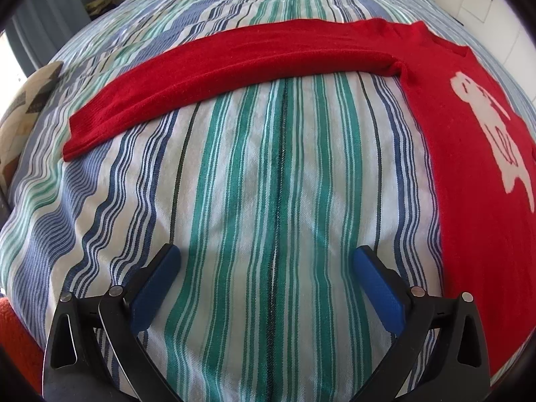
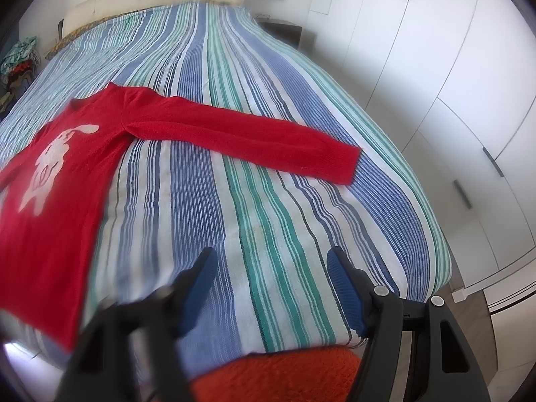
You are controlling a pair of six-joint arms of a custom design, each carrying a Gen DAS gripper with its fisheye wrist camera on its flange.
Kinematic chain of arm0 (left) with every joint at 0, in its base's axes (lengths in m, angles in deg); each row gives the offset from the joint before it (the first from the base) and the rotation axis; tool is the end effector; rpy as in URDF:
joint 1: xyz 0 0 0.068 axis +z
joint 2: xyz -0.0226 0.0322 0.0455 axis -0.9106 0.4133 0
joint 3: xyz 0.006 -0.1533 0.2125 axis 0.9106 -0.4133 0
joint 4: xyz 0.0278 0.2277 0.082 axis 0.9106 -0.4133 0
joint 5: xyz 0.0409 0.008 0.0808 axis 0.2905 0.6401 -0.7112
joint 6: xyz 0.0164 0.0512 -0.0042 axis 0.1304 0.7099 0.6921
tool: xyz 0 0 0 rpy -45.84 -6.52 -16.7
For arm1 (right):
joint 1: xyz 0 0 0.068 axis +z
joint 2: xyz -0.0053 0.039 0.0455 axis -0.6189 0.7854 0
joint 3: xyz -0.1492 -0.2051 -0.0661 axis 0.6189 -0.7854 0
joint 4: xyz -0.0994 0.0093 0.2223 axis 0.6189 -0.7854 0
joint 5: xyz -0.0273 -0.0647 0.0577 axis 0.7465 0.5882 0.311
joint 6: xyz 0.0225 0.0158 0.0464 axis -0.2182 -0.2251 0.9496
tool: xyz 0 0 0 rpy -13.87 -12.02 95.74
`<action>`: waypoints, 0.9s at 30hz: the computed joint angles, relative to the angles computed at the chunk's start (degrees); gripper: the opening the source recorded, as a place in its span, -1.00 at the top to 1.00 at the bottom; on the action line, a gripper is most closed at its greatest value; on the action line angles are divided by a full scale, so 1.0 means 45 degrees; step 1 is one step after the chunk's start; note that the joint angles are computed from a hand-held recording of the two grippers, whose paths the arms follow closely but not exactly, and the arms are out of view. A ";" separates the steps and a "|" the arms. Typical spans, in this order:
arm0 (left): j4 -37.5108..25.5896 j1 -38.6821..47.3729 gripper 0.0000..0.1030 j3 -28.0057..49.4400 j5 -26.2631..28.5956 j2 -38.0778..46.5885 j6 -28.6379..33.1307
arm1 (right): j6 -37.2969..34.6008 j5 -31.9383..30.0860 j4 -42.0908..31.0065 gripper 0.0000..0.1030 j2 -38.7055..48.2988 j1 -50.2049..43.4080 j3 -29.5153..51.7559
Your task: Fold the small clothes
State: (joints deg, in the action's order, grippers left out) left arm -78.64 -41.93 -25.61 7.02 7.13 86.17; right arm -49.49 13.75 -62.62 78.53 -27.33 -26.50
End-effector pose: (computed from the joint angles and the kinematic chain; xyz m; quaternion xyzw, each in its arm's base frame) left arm 0.1659 0.0747 0.1914 -0.2316 0.9513 0.0615 0.1938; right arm 0.1933 0.0272 0.2586 -0.0027 0.9560 -0.0953 0.2774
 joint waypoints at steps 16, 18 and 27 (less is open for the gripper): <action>-0.0145 0.0024 -0.99 0.0100 0.0007 0.0189 0.0238 | 0.0018 0.0056 -0.0043 -0.32 0.0062 0.0046 0.0086; -0.0102 0.0128 -0.99 0.0050 0.0125 0.0152 0.0350 | 0.0034 0.0082 -0.0052 -0.32 0.0068 0.0075 0.0094; -0.0052 -0.0054 -0.99 -0.0040 -0.0051 0.0063 0.0359 | -0.0036 -0.0032 0.0009 -0.33 0.0089 -0.0026 0.0072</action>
